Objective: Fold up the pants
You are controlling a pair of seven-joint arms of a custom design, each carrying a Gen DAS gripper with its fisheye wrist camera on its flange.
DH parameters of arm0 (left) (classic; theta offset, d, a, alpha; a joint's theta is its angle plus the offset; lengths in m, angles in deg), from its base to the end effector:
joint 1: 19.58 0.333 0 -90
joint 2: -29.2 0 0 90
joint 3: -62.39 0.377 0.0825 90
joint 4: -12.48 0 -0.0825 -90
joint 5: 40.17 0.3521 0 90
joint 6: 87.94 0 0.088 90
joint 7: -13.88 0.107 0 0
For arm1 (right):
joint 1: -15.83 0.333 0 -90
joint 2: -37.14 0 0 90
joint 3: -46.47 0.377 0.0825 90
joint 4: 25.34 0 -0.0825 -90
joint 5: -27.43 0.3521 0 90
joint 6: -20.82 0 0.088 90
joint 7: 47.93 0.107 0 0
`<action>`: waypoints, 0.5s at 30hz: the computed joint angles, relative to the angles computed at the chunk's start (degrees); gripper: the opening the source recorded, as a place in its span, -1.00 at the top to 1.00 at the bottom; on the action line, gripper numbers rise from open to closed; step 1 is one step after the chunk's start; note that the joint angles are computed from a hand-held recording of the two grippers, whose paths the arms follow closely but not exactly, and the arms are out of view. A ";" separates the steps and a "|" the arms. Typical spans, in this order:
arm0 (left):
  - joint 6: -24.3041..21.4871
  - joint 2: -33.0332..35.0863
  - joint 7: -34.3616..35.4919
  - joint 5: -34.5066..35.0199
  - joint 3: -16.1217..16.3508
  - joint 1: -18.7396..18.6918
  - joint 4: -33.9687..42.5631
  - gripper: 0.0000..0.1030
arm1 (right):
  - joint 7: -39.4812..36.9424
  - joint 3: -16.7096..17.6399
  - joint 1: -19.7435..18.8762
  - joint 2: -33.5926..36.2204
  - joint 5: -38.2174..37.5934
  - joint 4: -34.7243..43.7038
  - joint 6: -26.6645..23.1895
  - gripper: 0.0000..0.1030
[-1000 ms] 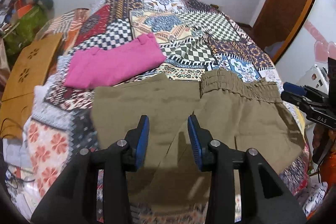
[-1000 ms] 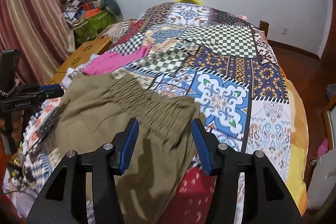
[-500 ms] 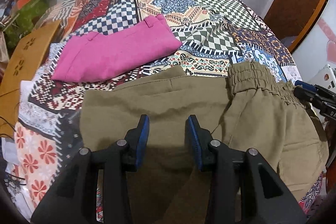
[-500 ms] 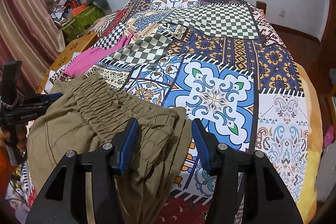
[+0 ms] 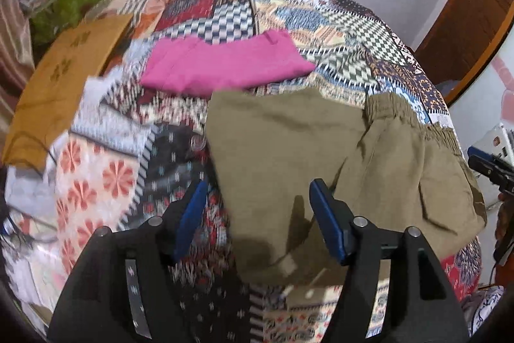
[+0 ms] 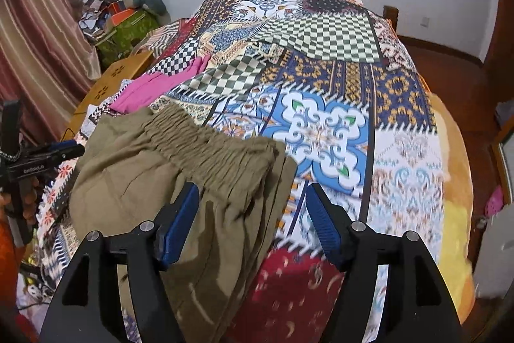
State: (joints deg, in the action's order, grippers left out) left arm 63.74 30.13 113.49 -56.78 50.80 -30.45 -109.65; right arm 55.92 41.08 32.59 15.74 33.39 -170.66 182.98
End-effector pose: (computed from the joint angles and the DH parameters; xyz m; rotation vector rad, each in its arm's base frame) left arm 0.5175 -0.2049 0.5331 -1.6728 2.3614 -0.7596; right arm 0.4070 0.0714 0.5554 -1.6466 1.8887 -0.3541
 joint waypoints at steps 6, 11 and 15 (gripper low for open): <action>-2.97 -0.30 2.97 -7.34 0.26 0.53 -2.05 -0.29 | 0.78 0.03 0.84 -0.90 1.69 -1.82 -2.25 -0.33; -4.63 1.52 4.05 -10.12 0.05 0.54 -0.47 -0.29 | -2.01 -3.70 4.73 -0.91 8.03 -3.51 -0.05 -0.33; -5.66 3.61 5.78 -12.03 -0.33 0.57 2.15 -0.29 | -6.72 -6.71 7.91 0.18 13.83 -3.00 0.46 -0.33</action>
State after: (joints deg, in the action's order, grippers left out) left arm 58.08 33.74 119.27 -68.81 50.47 -29.89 -107.50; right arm 49.20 34.38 40.50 15.91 47.22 -173.66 183.44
